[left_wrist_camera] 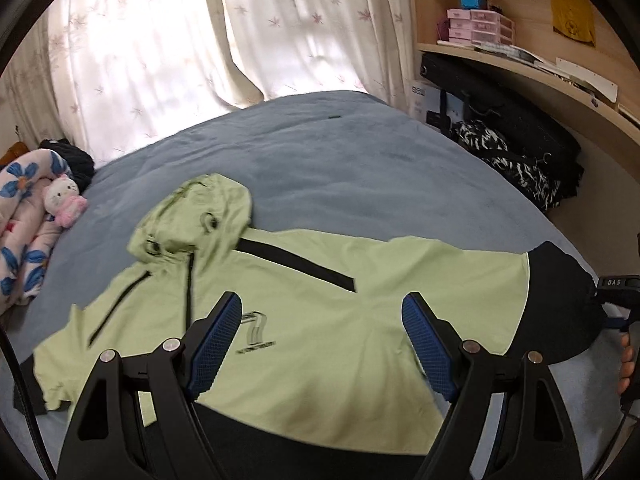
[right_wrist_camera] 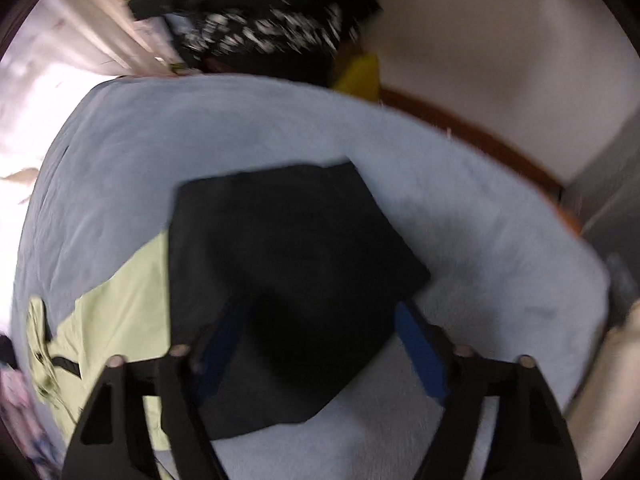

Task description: Fold large clothes

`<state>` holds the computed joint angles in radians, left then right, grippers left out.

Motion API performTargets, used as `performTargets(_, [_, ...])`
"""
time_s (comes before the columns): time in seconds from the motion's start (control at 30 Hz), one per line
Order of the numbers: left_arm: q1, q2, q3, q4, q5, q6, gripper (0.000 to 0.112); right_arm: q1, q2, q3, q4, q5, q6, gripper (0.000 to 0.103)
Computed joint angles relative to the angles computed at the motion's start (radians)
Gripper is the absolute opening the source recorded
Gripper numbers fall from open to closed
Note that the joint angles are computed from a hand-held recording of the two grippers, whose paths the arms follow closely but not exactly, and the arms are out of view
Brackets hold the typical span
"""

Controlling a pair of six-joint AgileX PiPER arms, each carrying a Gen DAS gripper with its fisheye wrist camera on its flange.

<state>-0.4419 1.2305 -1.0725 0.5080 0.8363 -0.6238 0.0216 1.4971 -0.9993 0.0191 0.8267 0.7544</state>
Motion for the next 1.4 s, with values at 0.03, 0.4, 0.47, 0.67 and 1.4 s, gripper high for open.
performTargets(0.03, [-0.003, 0.016, 0.001, -0.007, -0.009, -0.007, 0.081, -0.021, 0.005, 0.021, 0.034, -0.023, -0.021, 0.067])
performTargets(0.4, [-0.041, 0.073, 0.023, -0.084, -0.009, 0.033, 0.081, 0.064, -0.001, 0.037, -0.083, -0.031, 0.135, 0.004])
performTargets(0.47, [-0.007, 0.040, 0.035, -0.125, -0.006, 0.083, 0.081, 0.099, -0.045, 0.028, -0.149, -0.028, 0.210, 0.003])
performTargets(0.67, [0.161, -0.068, 0.056, -0.234, 0.009, 0.240, 0.081, 0.338, -0.135, -0.122, -0.229, -0.044, 0.305, 0.003])
performTargets(1.4, [0.688, -0.002, 0.191, -0.798, -0.025, 0.930, 0.081, 0.927, 0.160, -0.248, -0.329, -0.121, 0.409, 0.022])
